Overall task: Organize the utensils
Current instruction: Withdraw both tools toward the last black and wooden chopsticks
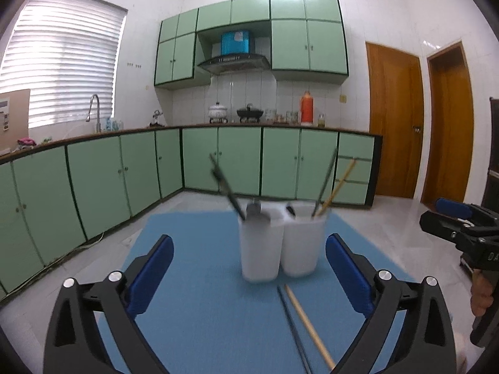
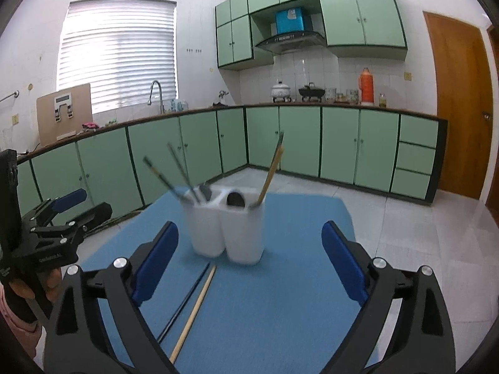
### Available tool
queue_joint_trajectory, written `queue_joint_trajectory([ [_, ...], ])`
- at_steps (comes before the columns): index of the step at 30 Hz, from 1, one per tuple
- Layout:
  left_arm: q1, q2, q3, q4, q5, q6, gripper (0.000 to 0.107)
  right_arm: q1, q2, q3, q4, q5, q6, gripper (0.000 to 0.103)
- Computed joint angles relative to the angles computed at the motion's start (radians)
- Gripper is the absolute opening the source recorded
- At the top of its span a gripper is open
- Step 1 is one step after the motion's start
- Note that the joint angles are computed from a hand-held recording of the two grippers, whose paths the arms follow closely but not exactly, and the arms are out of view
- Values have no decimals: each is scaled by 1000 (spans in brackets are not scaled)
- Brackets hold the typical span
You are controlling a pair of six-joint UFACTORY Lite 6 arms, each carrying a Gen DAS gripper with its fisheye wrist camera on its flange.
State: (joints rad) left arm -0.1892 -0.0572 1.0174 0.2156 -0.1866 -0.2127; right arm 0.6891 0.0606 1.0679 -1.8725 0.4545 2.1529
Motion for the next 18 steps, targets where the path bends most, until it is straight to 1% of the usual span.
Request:
queue_joint_trajectory([
  [4, 10, -81, -142, 12, -15, -25, 97, 63, -15, -95, -16, 43, 95, 97],
  [7, 14, -131, -244, -72, -26, 57, 97, 115, 0, -145, -13, 84, 157, 98],
  [13, 9, -198, -420, -265, -57, 234, 97, 209, 69, -230, -42, 154, 355, 98],
  [18, 20, -221, -496, -298, -71, 270, 97, 317, 177, -227, 21, 263, 393, 97],
])
